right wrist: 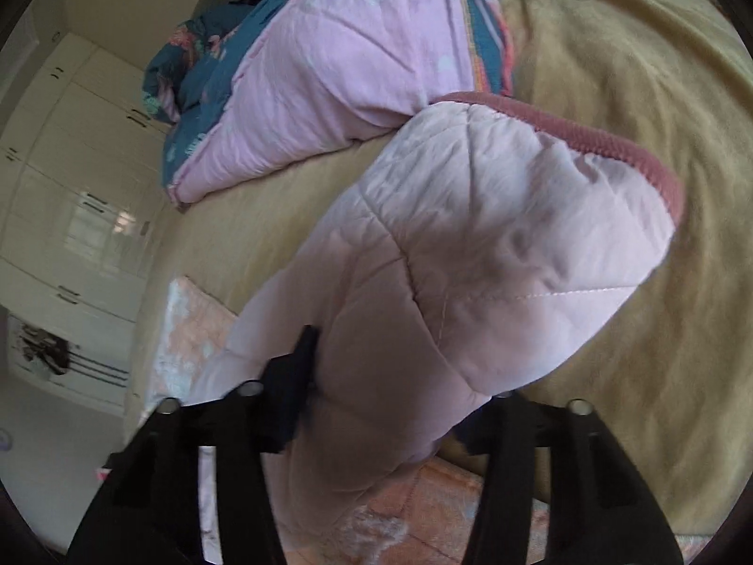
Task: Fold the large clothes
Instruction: 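Lift the sleeve with the right tool and carry it across the jacket body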
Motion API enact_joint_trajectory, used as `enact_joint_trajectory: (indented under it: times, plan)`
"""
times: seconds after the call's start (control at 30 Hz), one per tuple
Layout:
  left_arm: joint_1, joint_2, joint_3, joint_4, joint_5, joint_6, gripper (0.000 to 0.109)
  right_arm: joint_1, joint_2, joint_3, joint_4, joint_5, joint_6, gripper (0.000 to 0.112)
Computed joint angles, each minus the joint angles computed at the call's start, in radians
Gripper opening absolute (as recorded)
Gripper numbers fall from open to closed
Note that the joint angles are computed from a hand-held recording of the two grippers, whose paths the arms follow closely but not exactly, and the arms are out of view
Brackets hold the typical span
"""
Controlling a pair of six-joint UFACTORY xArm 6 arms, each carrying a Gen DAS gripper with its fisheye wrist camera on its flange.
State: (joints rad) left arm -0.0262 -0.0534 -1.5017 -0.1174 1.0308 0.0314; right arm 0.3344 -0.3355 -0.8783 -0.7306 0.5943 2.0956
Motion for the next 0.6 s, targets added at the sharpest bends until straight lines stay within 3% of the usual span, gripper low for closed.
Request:
enact_joint_trajectory:
  times: [0.17, 0.6]
  plan:
    - [0.021, -0.01, -0.024, 0.002, -0.003, -0.007, 0.095, 0.051, 0.025, -0.118, -0.085, 0.077, -0.091, 0.023]
    - [0.12, 0.004, -0.137, -0.107, 0.047, 0.072, 0.095, 0.197, 0.194, -0.549, -0.152, 0.244, -0.395, 0.019]
